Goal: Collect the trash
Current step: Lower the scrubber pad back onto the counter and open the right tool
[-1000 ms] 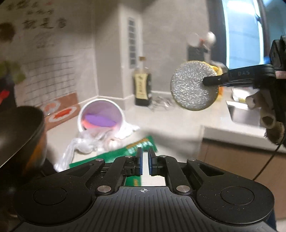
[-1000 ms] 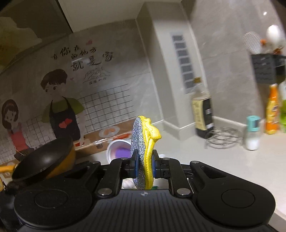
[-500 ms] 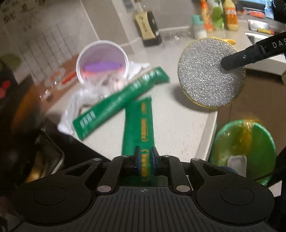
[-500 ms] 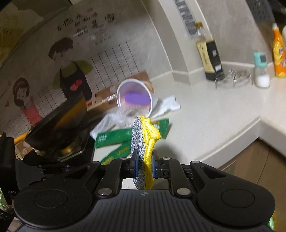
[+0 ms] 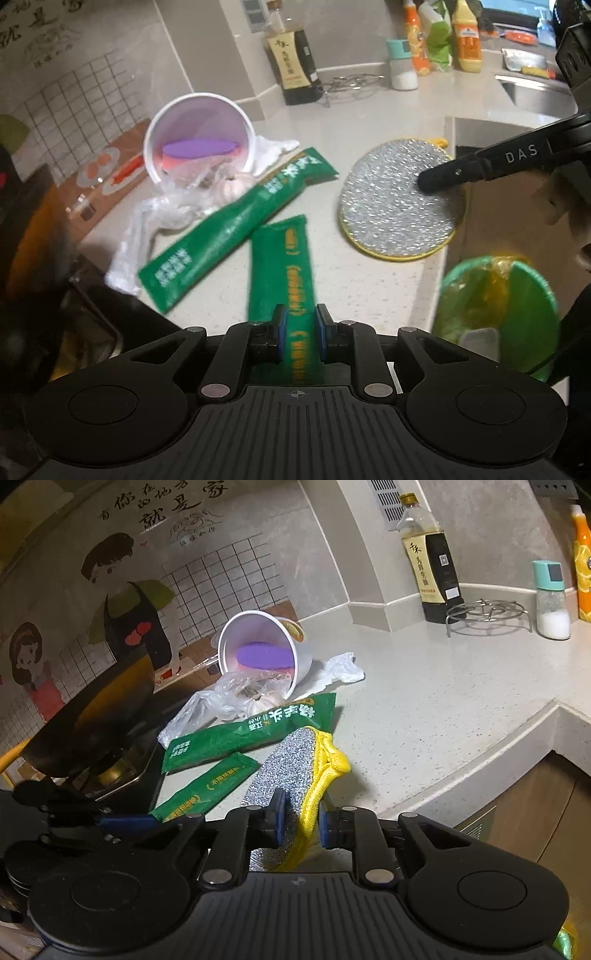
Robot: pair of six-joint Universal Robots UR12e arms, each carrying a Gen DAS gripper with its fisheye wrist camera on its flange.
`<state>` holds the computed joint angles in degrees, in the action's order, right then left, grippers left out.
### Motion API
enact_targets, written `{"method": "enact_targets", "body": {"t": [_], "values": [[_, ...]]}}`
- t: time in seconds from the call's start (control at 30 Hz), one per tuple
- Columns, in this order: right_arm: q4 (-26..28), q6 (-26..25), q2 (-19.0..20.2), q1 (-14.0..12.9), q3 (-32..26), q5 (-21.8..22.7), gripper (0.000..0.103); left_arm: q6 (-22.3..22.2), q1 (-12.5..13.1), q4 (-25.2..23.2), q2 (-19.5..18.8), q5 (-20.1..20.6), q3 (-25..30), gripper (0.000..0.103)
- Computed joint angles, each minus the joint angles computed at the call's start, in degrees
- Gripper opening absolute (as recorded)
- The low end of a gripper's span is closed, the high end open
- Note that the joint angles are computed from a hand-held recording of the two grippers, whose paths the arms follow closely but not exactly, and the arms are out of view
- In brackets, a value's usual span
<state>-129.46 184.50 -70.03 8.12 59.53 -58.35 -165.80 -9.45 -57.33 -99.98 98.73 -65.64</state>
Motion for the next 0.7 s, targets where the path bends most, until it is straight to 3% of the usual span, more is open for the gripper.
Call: {"method": "enact_targets", "body": {"t": [0.1,0.17,0.37,0.53,0.6,0.67,0.7], "values": [[0.4,0.2,0.5,0.2,-0.4,-0.4,0.019,0.2,0.1,1.2,0.3,2.5,-0.8,0.022],[0.3,-0.1,0.6,0.3,-0.4,-1.5,0.019,-1.2,0.8,0.6,0.4,1.7,-1.0,0.022],[-1.0,1.1,1.3,0.6,-1.1,-6.2,0.019,-5.5,2.2,-1.2,-0.8,-7.5,0.7,0.022],[-1.6,0.6,1.6,0.8,-1.8,-9.1,0.021,-5.0,2.4,-0.6,-3.0,-12.1,2.8,0.023],[-1.8,-0.4,1.2,0.9,-1.4,-10.0,0.027,-5.3,2.8,-0.1,-2.5,-13.4,2.5,0.025],[-2.9,-1.9,0.7,1.1,-0.7,-11.7,0.045,-6.1,3.1,0.9,-1.3,-13.0,1.4,0.024],[-3.8,-2.4,0.5,1.3,-0.4,-12.5,0.048,-6.6,3.2,1.3,-0.5,-12.6,0.7,0.024]]}}
